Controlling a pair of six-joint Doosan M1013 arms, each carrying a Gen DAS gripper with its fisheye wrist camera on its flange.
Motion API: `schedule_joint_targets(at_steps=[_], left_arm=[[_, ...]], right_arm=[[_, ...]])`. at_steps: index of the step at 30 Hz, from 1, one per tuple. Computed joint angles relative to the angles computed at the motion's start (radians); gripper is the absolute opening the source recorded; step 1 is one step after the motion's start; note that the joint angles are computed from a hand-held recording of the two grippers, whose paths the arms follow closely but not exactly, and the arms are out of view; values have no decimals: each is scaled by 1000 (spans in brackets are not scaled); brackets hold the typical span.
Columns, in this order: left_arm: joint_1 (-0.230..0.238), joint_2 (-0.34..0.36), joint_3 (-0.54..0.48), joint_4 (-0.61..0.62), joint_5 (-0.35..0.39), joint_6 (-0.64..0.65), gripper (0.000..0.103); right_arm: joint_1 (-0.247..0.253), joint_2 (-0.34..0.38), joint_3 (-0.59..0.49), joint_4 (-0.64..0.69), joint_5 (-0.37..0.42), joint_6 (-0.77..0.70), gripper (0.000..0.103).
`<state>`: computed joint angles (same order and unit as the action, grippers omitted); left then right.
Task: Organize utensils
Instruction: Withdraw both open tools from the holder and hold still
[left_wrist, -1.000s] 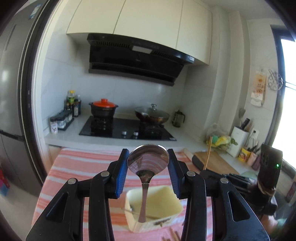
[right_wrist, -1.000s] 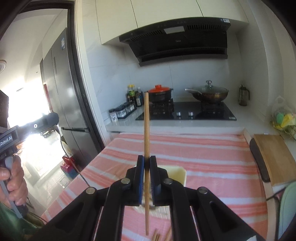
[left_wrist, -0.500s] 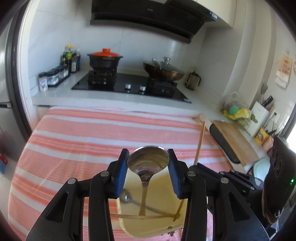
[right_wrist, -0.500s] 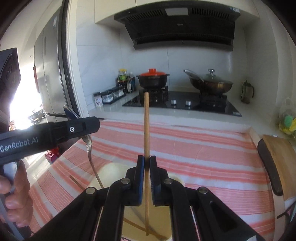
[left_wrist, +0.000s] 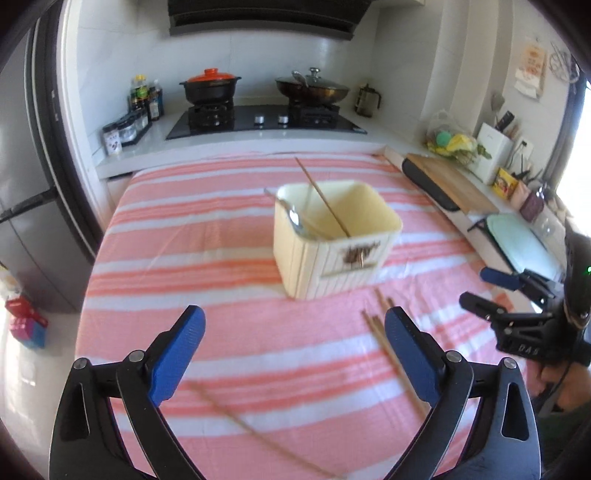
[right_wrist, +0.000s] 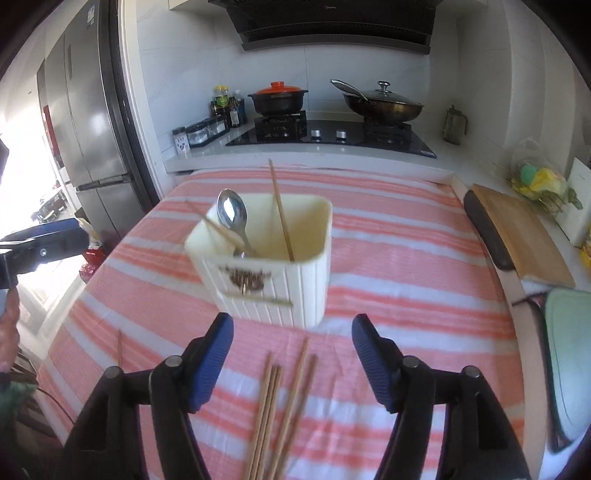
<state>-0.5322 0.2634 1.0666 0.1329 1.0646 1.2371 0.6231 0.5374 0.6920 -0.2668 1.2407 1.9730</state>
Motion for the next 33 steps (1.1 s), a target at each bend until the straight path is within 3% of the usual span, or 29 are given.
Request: schedule_joint_targets(at_steps=[6, 11, 20, 33], left_arm=[[-74, -136, 258, 104, -60, -214, 98], [-142, -183, 369, 205, -116, -369, 98], [-196, -206, 418, 246, -143, -407, 98], [-205, -198, 432, 237, -128, -415, 98]], right_arm=[[101, -137, 254, -203, -28, 154, 78], [153, -190, 363, -273, -36, 256, 78], [186, -228, 450, -317, -30, 394, 78], [194, -226, 472, -329, 19, 415, 78]])
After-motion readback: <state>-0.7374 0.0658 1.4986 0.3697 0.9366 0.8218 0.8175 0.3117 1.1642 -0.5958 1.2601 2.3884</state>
